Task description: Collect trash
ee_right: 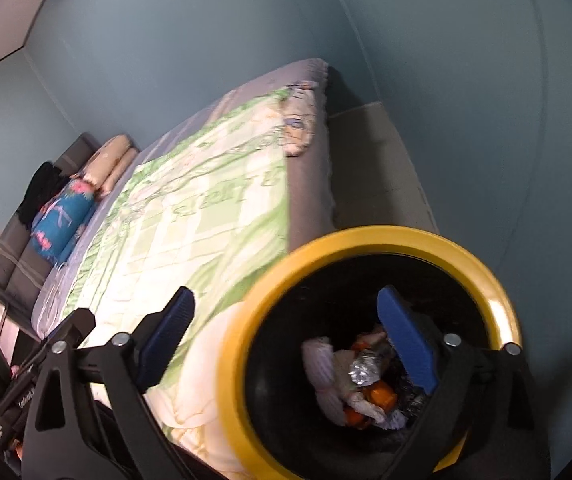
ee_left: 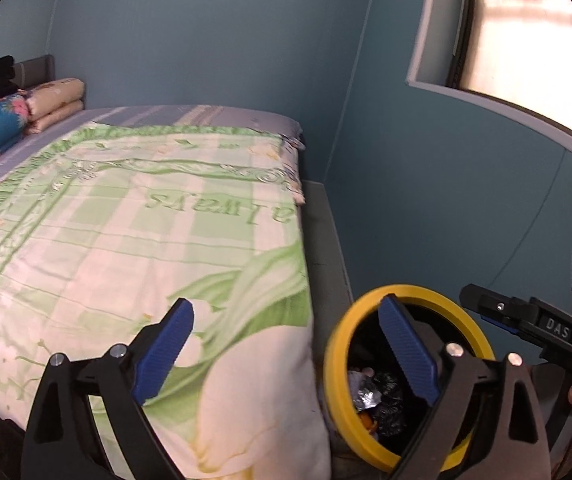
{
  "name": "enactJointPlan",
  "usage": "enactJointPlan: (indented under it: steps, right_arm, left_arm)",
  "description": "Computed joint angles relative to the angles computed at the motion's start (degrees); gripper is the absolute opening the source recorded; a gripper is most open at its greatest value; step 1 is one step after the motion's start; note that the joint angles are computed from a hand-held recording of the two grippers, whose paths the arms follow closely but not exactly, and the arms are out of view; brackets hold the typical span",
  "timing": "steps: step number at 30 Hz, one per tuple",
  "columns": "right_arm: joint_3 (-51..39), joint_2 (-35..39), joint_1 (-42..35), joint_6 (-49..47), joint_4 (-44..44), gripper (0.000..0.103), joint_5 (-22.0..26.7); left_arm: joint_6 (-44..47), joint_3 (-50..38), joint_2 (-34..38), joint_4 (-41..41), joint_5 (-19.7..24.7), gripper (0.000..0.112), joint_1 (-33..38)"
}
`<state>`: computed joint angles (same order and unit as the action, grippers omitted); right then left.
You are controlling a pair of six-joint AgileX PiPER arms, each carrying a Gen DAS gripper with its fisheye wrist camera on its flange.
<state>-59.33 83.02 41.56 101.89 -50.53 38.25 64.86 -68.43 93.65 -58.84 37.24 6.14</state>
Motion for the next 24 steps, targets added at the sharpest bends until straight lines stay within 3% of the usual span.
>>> enactJointPlan:
  steps: [6, 11, 17, 24]
  right_arm:
    - [-10.11, 6.82, 3.29, -5.96, -0.15, 0.095, 2.27]
    - [-19.14, 12.89, 5.82, -11.5, 0.55, 0.095, 2.54]
    - [-29.16, 18.44, 8.74, -18.74, 2.45, 0.095, 3.77]
    - [-38.81, 23.78, 14.4, -19.87, -1.45, 0.095, 11.19]
  left_arm:
    - [2.41, 0.36, -2.09, -2.34, -1.95, 0.095, 6.48]
    - [0.93, -1.15, -2.96, -1.86, -0.77, 0.095, 13.06]
    - [3.18, -1.68, -5.15, -4.24, 3.4, 0.095, 20.92]
    - [8.56, 2.43, -10.75, -8.98, 8.22, 0.095, 28.1]
